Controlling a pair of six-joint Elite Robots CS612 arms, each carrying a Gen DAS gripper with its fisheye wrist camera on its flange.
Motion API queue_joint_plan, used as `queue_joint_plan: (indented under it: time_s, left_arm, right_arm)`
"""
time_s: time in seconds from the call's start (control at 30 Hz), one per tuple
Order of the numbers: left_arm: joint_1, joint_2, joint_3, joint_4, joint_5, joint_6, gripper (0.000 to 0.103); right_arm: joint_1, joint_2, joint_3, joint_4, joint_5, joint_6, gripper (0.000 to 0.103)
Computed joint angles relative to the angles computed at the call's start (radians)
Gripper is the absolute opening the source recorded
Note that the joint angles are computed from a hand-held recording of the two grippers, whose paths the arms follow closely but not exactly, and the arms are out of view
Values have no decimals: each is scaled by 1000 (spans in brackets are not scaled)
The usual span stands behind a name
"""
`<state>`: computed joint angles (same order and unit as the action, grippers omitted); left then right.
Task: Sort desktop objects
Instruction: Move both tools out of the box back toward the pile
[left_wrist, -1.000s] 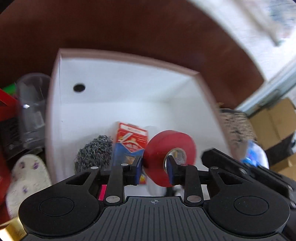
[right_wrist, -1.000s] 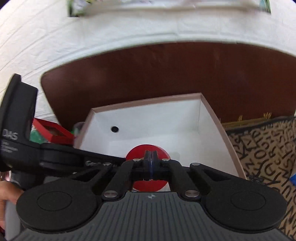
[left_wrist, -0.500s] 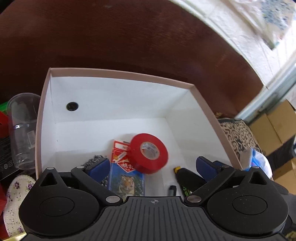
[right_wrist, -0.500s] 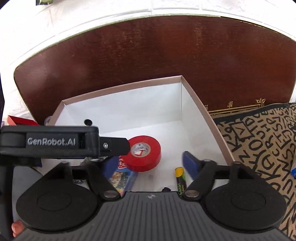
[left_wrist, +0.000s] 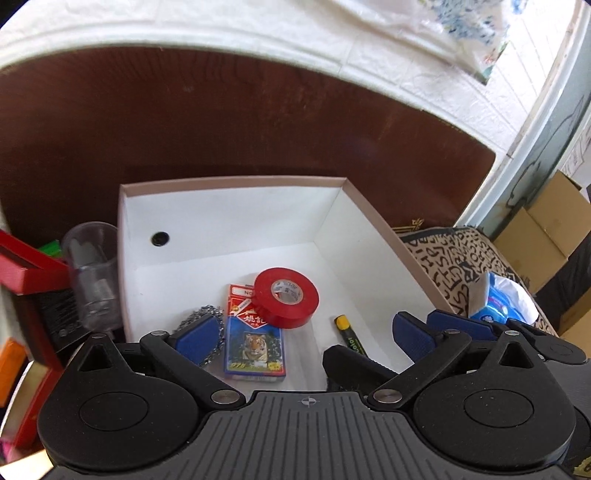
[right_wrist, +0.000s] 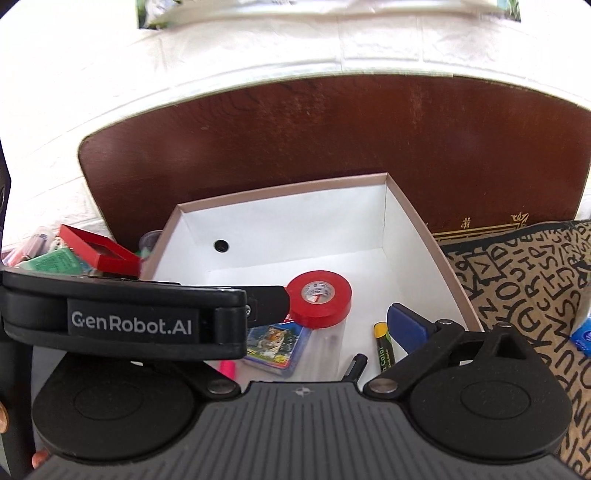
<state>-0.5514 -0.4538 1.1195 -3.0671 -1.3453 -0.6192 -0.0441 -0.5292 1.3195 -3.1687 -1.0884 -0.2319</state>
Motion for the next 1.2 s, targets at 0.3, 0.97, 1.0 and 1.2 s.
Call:
queue_joint_plan:
  time_s: [0.3, 0.97, 1.0, 1.2]
  left_arm:
    - [-45, -105, 192, -124, 110, 9, 103]
    - [-170, -297, 761, -382, 457, -245, 103]
    - [-173, -301, 784, -388, 463, -267, 103]
    - [-196, -319, 886, -384, 521, -376, 103]
  right_arm:
    - [-3, -78, 148, -119, 41, 9, 100]
    - [72, -137, 474, -380, 220, -125, 100]
    - [79, -137, 482, -377, 228, -138, 100]
    - [110, -125, 519, -365, 276, -177, 100]
